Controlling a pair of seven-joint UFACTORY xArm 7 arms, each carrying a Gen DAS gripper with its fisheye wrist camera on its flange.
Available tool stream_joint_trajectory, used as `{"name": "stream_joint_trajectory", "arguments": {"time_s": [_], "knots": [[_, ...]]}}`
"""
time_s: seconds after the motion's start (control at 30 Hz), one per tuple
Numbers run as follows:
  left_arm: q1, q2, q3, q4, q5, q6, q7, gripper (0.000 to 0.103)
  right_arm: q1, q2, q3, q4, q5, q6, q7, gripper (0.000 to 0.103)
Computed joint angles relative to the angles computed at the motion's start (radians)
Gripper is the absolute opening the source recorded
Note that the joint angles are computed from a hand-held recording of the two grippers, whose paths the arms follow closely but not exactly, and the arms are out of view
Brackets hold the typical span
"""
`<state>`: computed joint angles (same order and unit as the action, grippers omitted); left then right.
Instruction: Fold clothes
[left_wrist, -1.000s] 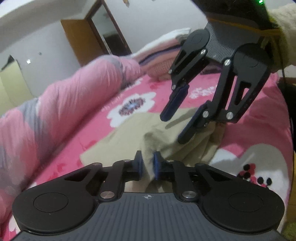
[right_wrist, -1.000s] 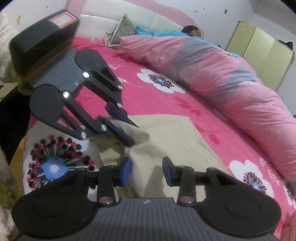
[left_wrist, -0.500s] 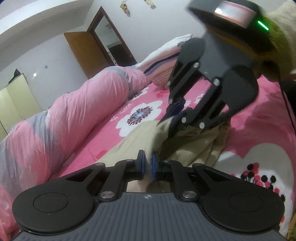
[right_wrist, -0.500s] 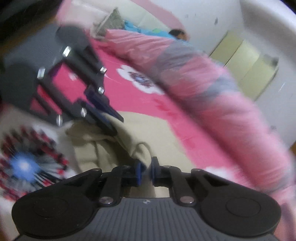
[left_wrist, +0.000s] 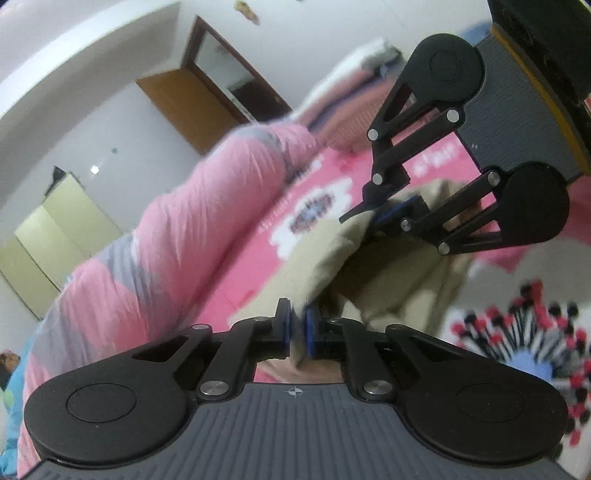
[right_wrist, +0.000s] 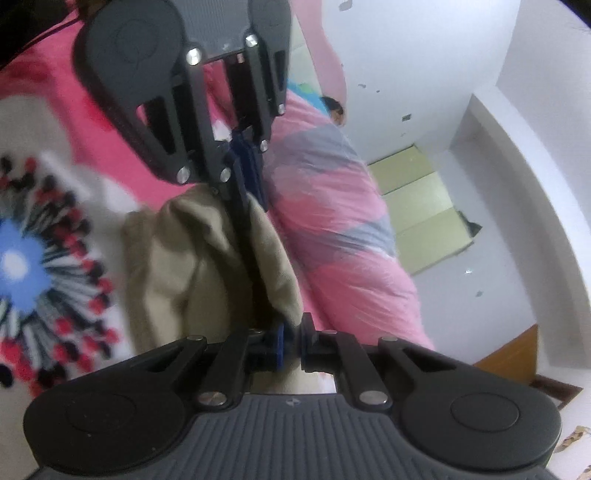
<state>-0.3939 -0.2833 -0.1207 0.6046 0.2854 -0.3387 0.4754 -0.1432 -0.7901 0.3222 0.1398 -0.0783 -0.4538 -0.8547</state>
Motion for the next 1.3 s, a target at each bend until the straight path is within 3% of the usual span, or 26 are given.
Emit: {"name": "stream_joint_trajectory", "arguments": {"time_s": [0.13,0.23,0.37,0.5,0.57,0.67,0.77,0.8,0.83,0.9,0.97,1.03,1.13,1.23,1.3], "knots": [[0.041,-0.006,-0.052,-0.011,-0.070,0.044,-0.021,0.019,-0.051,0.026,0.106,-0.019,0.051,-0.038,0.010,0.007],[-0.096,-0.056,0.092,-0.025,-0.095,0.080,-0.158,0.037,0.003,0.001,0.052,0.005,0.080,0.033,0.077,0.007],[-0.316,-0.112,0.307,-0.037,-0.139,0.153,-0.293,0.042,0.044,-0.026,-0.018,0.005,0.050,0.074,0.124,0.007],[-0.365,-0.095,0.334,-0.028,-0.212,0.172,-0.332,0.042,0.064,-0.031,-0.054,0.003,0.025,0.078,0.165,0.007],[-0.349,-0.083,0.307,-0.027,-0.230,0.153,-0.343,0.042,0.070,-0.031,-0.070,-0.001,0.010,0.069,0.174,0.007],[-0.179,-0.045,0.134,-0.012,-0.217,0.109,-0.335,0.041,0.061,-0.023,-0.076,-0.001,-0.011,0.044,0.166,0.007],[-0.049,-0.037,0.004,-0.011,-0.198,0.097,-0.323,0.035,-0.003,0.004,-0.021,-0.011,-0.016,-0.043,0.117,0.007],[-0.025,-0.035,-0.022,-0.012,-0.195,0.095,-0.312,0.036,-0.002,0.006,-0.024,-0.019,-0.032,-0.034,0.085,0.009],[-0.039,-0.036,-0.006,-0.011,-0.180,0.099,-0.315,0.036,-0.007,0.006,-0.020,-0.028,-0.042,-0.033,0.055,0.011],[-0.148,-0.049,0.112,-0.015,-0.141,0.114,-0.327,0.036,-0.037,-0.014,0.023,-0.065,-0.028,-0.077,0.010,0.024],[-0.280,-0.065,0.255,-0.017,-0.116,0.122,-0.340,0.038,0.019,-0.088,-0.022,-0.094,-0.013,-0.046,0.024,0.032],[-0.432,-0.091,0.414,-0.013,-0.107,0.146,-0.347,0.038,0.126,-0.199,-0.127,-0.113,-0.003,0.045,0.087,0.032],[-0.658,-0.137,0.634,0.004,-0.160,0.205,-0.321,0.036,0.302,-0.387,-0.271,-0.100,0.036,0.323,0.235,0.031],[-0.808,-0.177,0.770,0.021,-0.242,0.254,-0.294,0.030,0.461,-0.369,-0.374,-0.022,0.132,0.497,0.395,0.028],[-0.859,-0.198,0.812,0.025,-0.290,0.272,-0.281,0.029,0.555,-0.312,-0.439,0.019,0.210,0.513,0.494,0.028]]}}
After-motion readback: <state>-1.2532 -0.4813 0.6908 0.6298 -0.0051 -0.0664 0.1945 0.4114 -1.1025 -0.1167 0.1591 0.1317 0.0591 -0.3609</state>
